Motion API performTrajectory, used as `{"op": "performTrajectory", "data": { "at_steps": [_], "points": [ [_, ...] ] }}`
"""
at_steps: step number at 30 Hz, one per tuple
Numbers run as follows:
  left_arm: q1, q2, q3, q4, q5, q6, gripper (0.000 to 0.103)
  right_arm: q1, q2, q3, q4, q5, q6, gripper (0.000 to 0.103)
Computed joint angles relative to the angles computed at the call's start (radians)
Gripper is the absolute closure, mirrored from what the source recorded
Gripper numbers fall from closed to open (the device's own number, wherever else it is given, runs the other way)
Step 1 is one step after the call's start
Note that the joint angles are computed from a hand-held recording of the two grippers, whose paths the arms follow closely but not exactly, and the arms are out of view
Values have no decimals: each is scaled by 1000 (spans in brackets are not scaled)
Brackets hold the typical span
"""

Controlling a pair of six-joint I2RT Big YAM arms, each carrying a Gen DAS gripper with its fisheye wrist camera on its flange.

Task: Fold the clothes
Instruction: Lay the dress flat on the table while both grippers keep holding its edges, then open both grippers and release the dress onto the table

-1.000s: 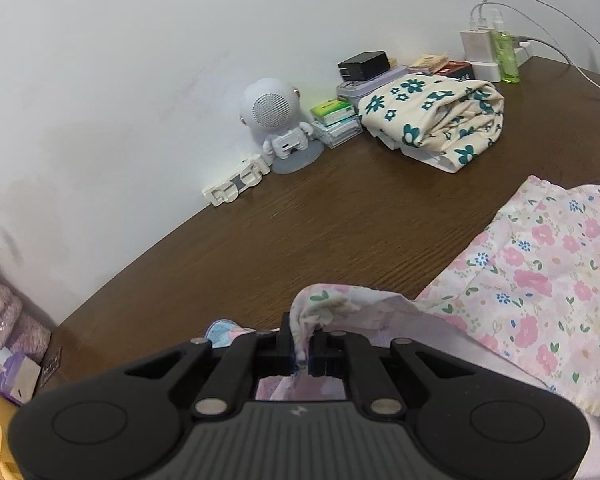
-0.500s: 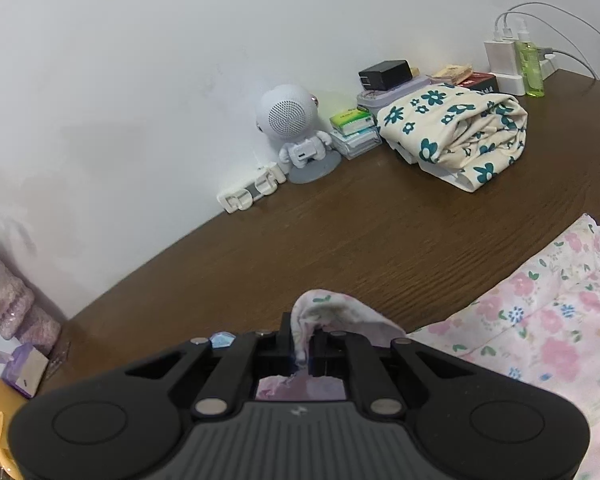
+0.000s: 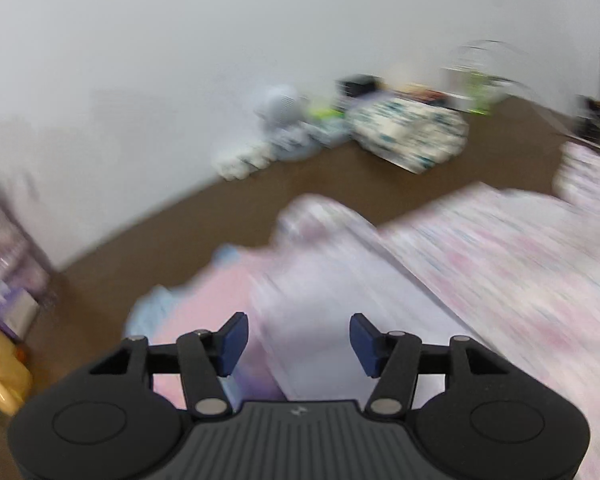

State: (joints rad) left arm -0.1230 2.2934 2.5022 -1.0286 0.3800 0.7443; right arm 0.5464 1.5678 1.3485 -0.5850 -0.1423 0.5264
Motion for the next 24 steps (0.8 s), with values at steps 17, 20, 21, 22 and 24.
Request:
{"op": "performTrajectory", "data": {
  "at_steps": [17, 20, 21, 22, 24],
  "points": [
    [98, -263, -461, -328, 211, 489, 99, 3, 74, 50, -31, -13, 44, 69],
    [107, -263, -447, -369, 223, 558, 99, 0, 60, 35, -22, -61, 54, 94],
    [111, -256, -429, -411, 231, 593, 98, -3, 49, 27, -18, -83, 50, 95],
    [114, -249, -414, -445, 231, 619, 95, -2, 41, 26, -24, -97, 40, 96],
    [120, -239, -397, -474, 219, 645, 84, 2, 37, 32, -50, -116, 21, 96]
  ]
}}
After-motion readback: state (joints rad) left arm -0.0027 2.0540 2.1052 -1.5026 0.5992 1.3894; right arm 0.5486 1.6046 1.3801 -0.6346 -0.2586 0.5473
